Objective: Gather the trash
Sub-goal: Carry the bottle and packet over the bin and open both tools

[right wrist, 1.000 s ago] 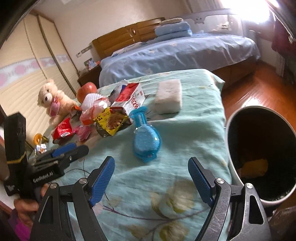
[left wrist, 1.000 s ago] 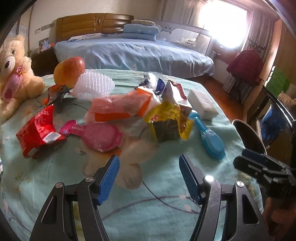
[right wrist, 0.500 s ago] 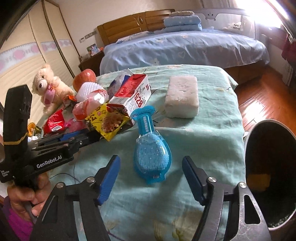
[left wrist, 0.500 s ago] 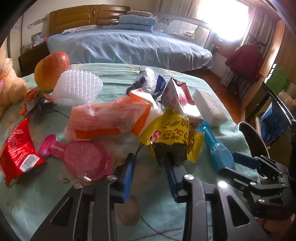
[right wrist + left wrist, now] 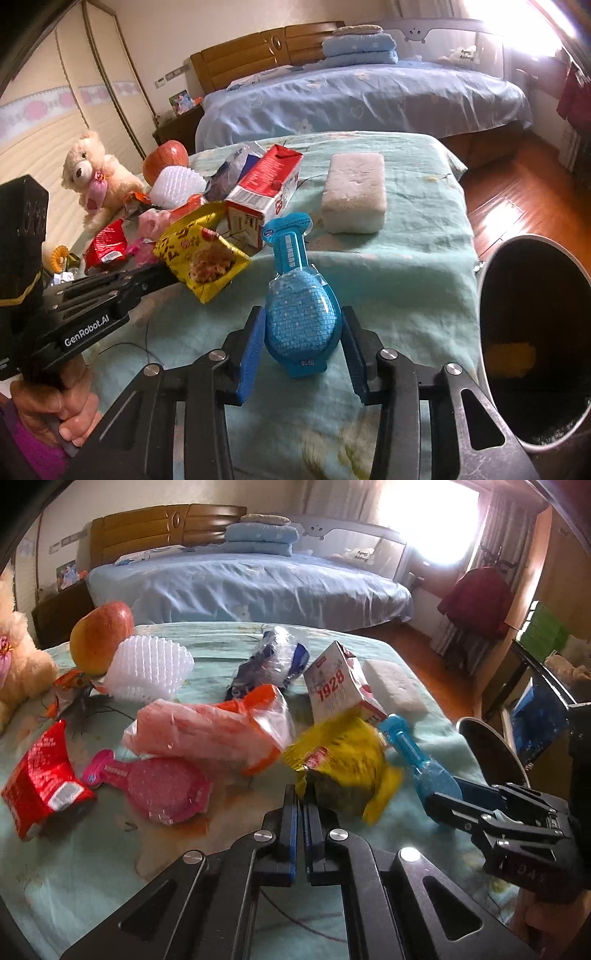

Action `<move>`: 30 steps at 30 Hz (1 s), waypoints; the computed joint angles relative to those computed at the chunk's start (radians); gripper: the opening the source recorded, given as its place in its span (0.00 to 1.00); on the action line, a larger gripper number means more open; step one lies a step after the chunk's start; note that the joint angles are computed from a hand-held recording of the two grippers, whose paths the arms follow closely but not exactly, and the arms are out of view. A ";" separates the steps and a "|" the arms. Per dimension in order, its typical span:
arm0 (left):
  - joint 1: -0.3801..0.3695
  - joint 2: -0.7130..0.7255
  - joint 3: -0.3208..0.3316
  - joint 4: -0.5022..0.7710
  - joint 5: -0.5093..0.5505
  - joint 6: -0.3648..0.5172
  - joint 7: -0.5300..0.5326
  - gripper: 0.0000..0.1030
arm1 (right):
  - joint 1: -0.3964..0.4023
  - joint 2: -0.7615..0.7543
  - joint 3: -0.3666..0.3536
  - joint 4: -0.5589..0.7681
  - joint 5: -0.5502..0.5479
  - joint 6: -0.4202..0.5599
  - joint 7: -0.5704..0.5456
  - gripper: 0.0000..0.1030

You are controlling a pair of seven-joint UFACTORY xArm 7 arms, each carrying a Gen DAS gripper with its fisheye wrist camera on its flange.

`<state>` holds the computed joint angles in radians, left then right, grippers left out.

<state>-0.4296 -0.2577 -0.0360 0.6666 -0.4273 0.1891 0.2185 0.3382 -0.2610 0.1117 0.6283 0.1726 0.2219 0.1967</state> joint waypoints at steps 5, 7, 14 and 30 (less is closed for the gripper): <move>-0.019 -0.043 0.018 -0.039 -0.027 0.007 0.017 0.01 | -0.001 -0.065 -0.002 -0.052 0.006 0.001 0.018 0.40; -0.030 -0.069 0.022 -0.060 -0.034 0.012 0.016 0.00 | -0.005 -0.087 -0.001 -0.068 0.000 0.002 0.030 0.40; -0.057 -0.092 0.009 -0.055 -0.029 0.034 0.007 0.00 | -0.031 -0.184 -0.007 -0.142 -0.018 -0.010 0.088 0.40; -0.112 0.024 -0.056 0.056 -0.025 0.027 0.005 0.00 | -0.124 -0.385 -0.038 -0.282 -0.076 0.018 0.170 0.40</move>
